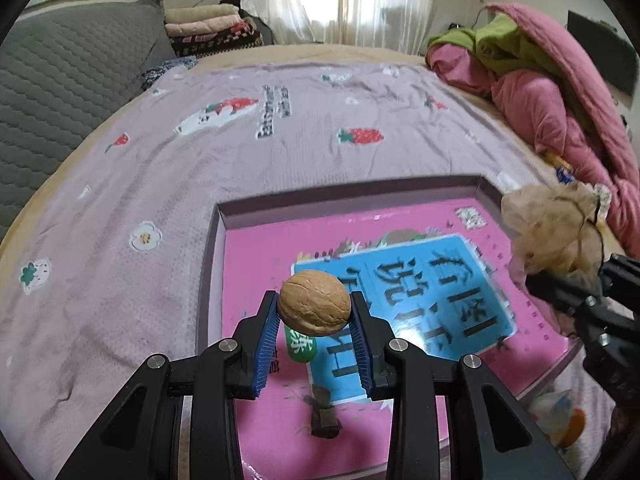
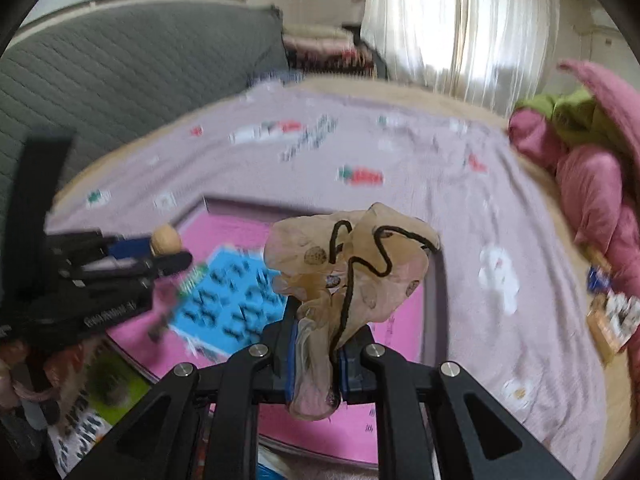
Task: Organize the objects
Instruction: 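Lift the walnut and mesh bag with both grippers and carry them over the tray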
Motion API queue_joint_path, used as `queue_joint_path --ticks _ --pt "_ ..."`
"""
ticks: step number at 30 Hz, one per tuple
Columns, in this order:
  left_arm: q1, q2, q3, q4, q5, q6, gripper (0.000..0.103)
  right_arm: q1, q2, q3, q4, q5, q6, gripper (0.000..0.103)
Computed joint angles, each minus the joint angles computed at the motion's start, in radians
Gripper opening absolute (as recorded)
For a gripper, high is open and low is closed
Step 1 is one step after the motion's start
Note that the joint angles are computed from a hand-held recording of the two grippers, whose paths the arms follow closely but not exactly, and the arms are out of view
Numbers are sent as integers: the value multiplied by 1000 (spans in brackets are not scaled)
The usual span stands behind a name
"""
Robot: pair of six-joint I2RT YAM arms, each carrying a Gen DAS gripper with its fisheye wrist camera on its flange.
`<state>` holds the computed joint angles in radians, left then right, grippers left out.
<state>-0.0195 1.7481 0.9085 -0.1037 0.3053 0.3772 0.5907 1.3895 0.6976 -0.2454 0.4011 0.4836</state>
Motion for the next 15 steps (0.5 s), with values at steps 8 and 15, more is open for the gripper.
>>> queue_joint_path --ticks 8,15 --pt "-15 46 -4 18 -42 20 35 -49 66 -25 9 -84 31 16" --pt "-22 66 -7 31 -58 31 35 -58 72 -22 1 -101 38 16"
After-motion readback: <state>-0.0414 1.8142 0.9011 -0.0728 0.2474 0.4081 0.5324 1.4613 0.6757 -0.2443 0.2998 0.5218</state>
